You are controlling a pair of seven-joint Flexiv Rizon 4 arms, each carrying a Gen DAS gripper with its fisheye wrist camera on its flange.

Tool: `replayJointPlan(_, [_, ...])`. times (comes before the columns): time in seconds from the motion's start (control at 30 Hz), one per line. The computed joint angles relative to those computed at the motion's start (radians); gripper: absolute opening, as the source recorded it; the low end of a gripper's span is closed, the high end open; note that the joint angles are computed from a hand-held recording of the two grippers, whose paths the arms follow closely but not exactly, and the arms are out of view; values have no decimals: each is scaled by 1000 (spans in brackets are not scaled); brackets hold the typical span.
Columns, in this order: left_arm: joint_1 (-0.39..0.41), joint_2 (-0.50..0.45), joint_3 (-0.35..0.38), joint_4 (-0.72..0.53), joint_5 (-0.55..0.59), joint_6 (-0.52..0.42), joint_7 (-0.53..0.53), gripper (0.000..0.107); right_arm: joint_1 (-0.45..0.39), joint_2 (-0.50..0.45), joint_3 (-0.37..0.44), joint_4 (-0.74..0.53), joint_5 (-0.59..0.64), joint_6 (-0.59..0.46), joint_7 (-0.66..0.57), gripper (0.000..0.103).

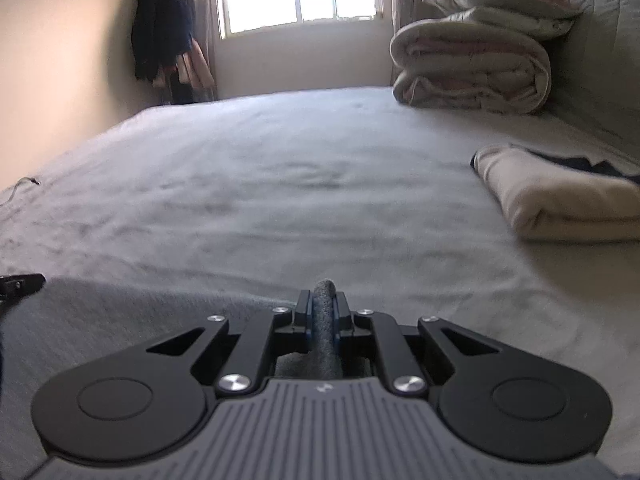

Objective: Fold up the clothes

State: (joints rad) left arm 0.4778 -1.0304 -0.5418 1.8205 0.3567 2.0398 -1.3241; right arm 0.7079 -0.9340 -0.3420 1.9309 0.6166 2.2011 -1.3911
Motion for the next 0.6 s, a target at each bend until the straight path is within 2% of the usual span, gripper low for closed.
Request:
replayJointPlan(0.07, [-13, 1, 15, -3, 0, 13, 3, 13, -6, -2, 6, -1, -6, -7, 2, 12])
replayJointPlan(0.17, [-19, 33, 30, 13, -11, 22, -10, 31, -18, 36, 22, 29, -34, 1, -3, 20])
replayJointPlan(0.2, [-30, 49, 46, 22, -20, 46, -19, 42, -9, 47, 17, 39, -27, 7, -7, 25])
replayJointPlan(0.23, [-36, 61, 57, 31, -20, 83, -33, 46, 6, 54, 7, 46, -9, 18, -13, 34])
replayJointPlan(0.3, [-21, 74, 45, 39, 17, 116, -69, 48, 14, 67, 13, 51, 0, 34, -24, 39])
replayJointPlan(0.4, [36, 61, -30, 34, 115, 72, -110, 49, 8, 85, 43, 51, -6, 49, -41, 39])
replayJointPlan(0.5, [87, 20, -112, 30, 186, 10, -92, 49, 4, 85, 65, 39, -14, 34, -55, 39])
replayJointPlan(0.6, [97, -34, -138, 27, 159, -37, -59, 49, -10, 74, 82, 32, -21, 6, -42, 39])
